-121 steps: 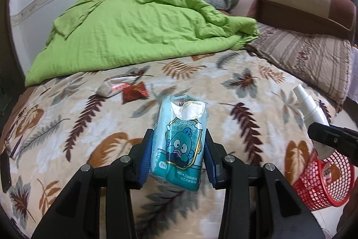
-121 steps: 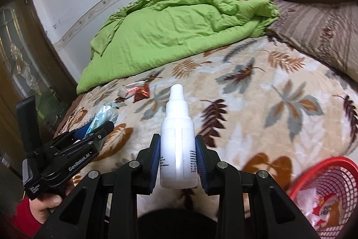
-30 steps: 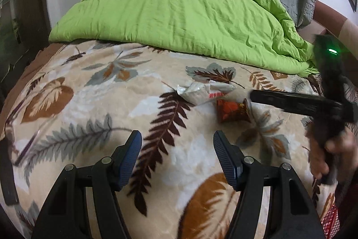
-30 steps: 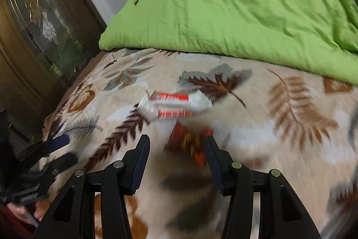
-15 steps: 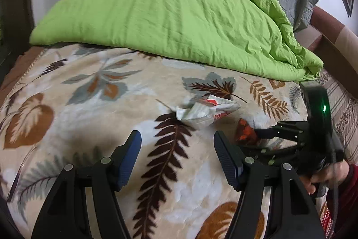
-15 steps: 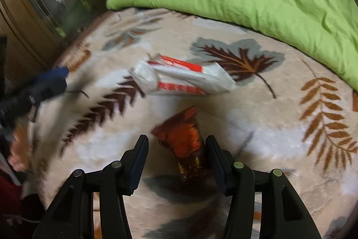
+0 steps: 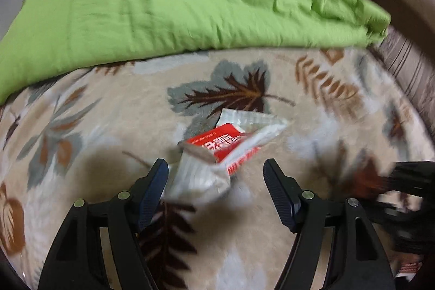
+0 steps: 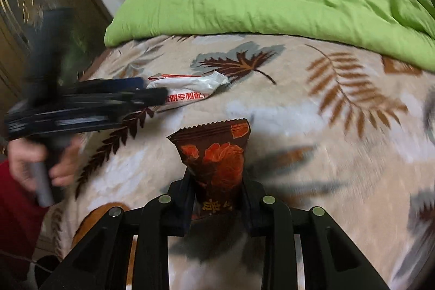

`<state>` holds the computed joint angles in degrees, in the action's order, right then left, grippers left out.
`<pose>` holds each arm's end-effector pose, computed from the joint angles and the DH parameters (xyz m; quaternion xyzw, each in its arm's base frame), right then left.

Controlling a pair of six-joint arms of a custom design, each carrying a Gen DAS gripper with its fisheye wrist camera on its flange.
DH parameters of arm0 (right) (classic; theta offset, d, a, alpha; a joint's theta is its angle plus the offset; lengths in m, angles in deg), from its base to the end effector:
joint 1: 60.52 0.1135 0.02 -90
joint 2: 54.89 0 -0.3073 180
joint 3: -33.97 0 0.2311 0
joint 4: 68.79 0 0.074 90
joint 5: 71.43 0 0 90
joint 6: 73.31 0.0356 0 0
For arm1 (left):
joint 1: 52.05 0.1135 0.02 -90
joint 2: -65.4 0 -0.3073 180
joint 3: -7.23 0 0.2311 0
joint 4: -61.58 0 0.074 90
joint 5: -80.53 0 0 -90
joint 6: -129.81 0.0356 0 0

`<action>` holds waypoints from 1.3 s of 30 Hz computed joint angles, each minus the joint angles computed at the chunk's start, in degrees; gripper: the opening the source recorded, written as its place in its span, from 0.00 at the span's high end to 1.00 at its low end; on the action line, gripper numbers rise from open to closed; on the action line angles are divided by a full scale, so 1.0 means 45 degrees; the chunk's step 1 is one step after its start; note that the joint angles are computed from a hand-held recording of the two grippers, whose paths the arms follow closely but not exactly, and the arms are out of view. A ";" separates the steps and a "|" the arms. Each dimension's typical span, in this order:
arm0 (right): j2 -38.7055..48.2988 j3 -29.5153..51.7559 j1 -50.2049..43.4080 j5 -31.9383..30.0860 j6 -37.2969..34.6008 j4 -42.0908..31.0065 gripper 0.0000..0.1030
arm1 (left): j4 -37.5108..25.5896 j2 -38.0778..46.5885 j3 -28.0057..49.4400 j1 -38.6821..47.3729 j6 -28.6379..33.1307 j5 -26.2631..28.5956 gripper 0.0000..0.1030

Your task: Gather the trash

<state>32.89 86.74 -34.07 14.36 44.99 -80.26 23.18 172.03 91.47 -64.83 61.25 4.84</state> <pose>0.2431 0.1238 0.2086 0.0014 0.9282 0.2006 0.3133 0.3633 -0.0914 0.2252 0.3125 0.9084 -0.1013 0.2586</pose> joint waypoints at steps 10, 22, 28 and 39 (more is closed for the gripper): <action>-0.1682 -0.0884 0.1050 0.0382 0.1992 -0.0068 0.70 | 0.2299 -0.0519 -0.1728 -0.0442 -0.1479 -0.0938 0.55; -0.4524 -0.0348 0.7310 0.6102 0.5775 -0.3650 0.70 | 0.0046 -0.8390 -0.5595 0.0909 -0.1740 0.0576 0.56; -0.4550 0.0420 1.0925 0.9341 0.8767 -0.6309 0.70 | -0.3207 -1.2637 -0.6311 0.2757 -0.1079 0.1508 0.55; -0.3218 0.0896 1.3593 1.1395 1.3436 -0.9424 0.70 | -0.3544 -1.5004 -0.7932 0.5848 0.0022 0.2197 0.55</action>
